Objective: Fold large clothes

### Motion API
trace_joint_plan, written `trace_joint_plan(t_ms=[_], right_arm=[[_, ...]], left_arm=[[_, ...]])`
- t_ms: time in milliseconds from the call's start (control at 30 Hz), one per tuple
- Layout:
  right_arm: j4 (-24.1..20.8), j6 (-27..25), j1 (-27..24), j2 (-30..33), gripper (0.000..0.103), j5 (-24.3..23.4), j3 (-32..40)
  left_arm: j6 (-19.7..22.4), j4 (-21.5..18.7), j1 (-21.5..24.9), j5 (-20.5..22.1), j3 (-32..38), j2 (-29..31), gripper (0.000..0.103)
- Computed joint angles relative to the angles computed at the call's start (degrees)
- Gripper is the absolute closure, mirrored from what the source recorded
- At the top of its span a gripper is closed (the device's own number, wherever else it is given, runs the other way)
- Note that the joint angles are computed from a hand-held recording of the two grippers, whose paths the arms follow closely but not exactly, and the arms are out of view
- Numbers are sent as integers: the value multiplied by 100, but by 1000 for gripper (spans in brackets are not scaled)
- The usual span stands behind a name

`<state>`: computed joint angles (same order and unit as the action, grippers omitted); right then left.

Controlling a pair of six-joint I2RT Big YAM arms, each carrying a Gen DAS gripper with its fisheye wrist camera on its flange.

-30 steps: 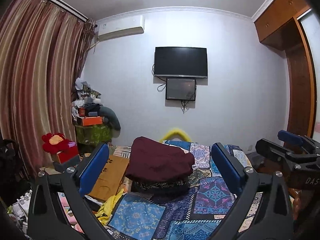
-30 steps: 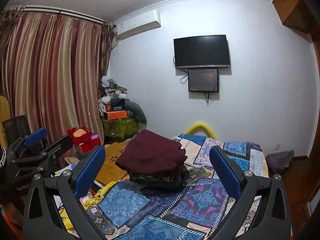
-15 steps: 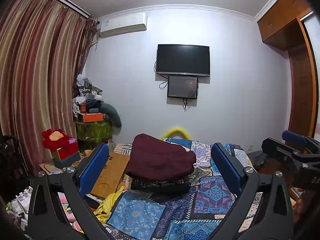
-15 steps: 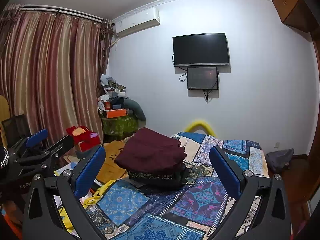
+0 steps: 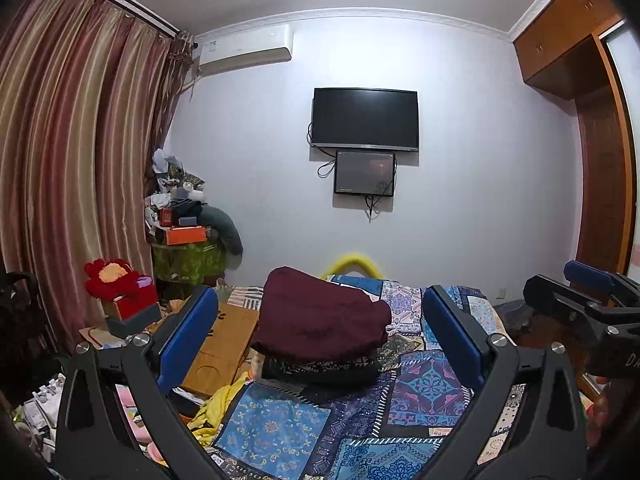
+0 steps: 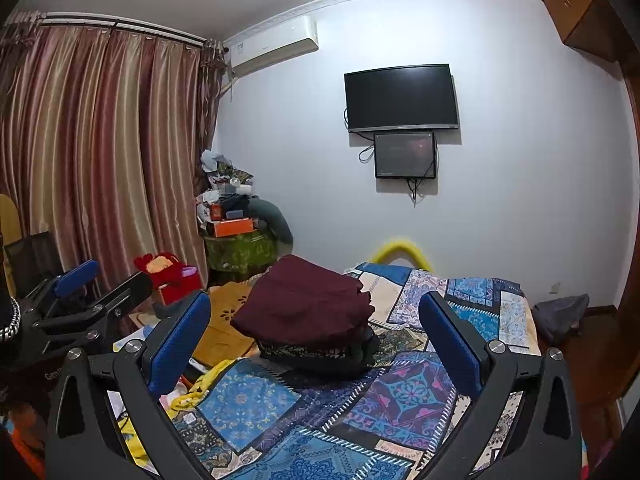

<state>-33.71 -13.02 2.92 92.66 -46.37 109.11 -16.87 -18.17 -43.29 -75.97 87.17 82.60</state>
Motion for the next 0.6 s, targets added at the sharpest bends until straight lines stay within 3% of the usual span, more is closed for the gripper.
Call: trace_joint_plan(t_ms=[600], right_arm=[[-13,106,-53,30,0,-34,43]], left_arm=[[-47,-42,85,398,-32,-78,1]])
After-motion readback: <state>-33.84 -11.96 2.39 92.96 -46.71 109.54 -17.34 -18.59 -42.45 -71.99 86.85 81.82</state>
